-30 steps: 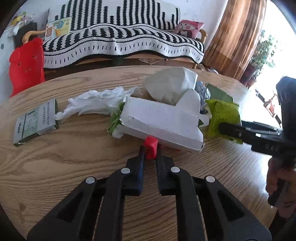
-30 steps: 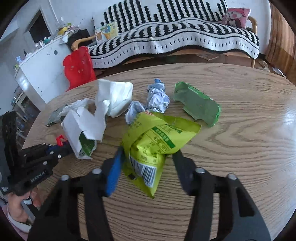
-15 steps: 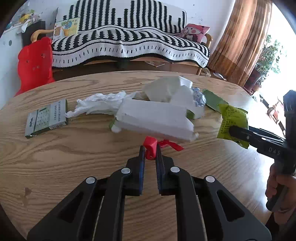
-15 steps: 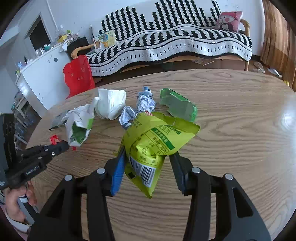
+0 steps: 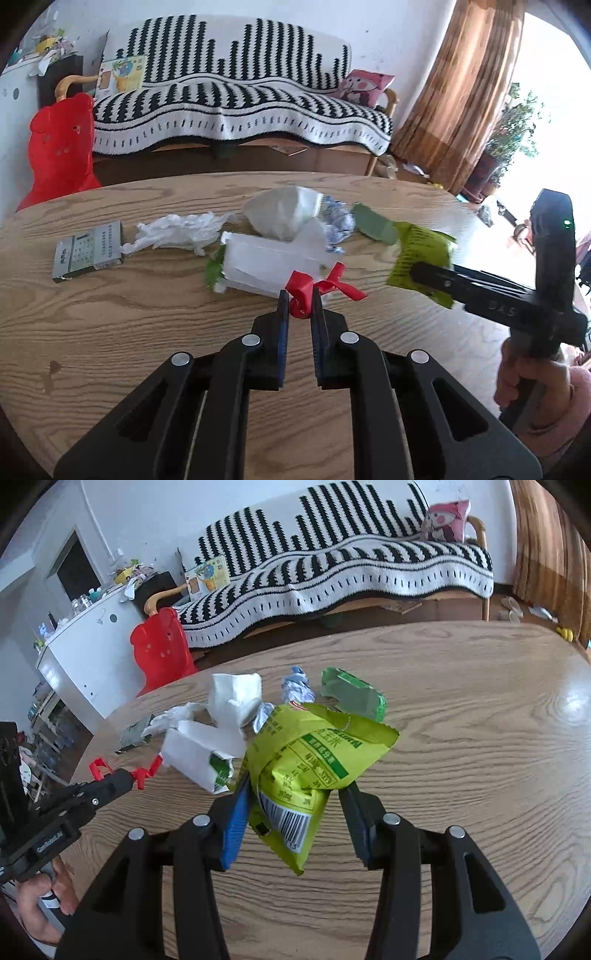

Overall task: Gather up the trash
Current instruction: 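Carry the chip bag and red ribbon over the black bin with both grippers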

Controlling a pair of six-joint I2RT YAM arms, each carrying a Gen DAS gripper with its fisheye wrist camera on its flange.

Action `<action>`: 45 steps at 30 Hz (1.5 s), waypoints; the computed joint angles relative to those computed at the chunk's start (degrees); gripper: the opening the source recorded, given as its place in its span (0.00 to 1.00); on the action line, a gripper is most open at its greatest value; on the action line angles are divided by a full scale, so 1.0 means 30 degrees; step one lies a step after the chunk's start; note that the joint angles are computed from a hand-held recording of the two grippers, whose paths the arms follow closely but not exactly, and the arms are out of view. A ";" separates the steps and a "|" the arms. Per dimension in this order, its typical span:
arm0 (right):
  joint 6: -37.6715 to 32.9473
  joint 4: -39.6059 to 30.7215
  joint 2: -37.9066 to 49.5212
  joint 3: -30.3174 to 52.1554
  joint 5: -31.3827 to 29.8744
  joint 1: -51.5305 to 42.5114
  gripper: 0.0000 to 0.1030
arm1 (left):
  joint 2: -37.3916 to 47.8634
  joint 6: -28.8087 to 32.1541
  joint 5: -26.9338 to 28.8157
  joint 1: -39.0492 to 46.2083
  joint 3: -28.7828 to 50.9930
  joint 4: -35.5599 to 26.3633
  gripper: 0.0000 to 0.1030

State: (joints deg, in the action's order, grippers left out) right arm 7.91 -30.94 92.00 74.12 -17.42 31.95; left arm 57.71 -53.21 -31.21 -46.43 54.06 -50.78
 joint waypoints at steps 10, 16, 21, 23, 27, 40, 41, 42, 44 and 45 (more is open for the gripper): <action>0.0035 -0.0480 0.0707 0.0290 0.0615 0.0174 0.46 | 0.0271 -0.0157 -0.0259 -0.0226 0.0165 -0.0401 0.10; -0.0321 -0.0585 0.1187 0.0422 0.0636 0.0189 0.46 | 0.0346 0.0031 0.0126 0.0287 -0.0150 -0.0174 0.10; -0.0614 -0.0704 0.1471 0.0526 0.0741 0.0273 0.46 | 0.0670 0.0182 0.0262 0.0425 -0.0096 -0.0015 0.10; -0.0706 -0.0736 0.1478 0.0523 0.0805 0.0352 0.46 | 0.0821 0.0204 0.0293 0.0425 0.0025 0.0054 0.10; -0.0721 -0.1064 0.0784 0.0395 0.0854 0.0339 0.46 | 0.1096 0.0154 0.0298 0.0208 0.0377 0.0294 0.10; -1.1098 -1.0899 -0.9878 -0.1309 -0.5094 -1.4774 0.46 | 0.7272 0.1582 -0.0214 -0.5201 0.7374 0.1373 0.10; -1.2703 -1.1980 -0.9755 -0.1176 -0.5762 -1.7174 0.46 | 0.9082 0.2316 0.0048 -0.5914 0.9676 0.1110 0.10; -1.4130 -1.3115 -0.9347 -0.0914 -0.5921 -1.9573 0.46 | 1.0763 0.2505 0.0165 -0.6404 1.2075 -0.0109 0.10; -1.8583 -1.5374 -0.7817 -0.0263 -0.7576 -2.4072 0.46 | 1.4645 0.4303 0.1179 -0.7290 1.6875 -0.0404 0.10; -2.0086 -1.6178 -0.6992 0.0212 -0.7875 -2.5720 0.46 | 1.6343 0.4707 0.1789 -0.7461 1.9275 -0.1324 0.10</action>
State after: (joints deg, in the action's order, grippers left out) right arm -52.35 -79.47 71.02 74.76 -41.04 -45.21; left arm 106.74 -39.09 -25.85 -68.82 111.88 -54.75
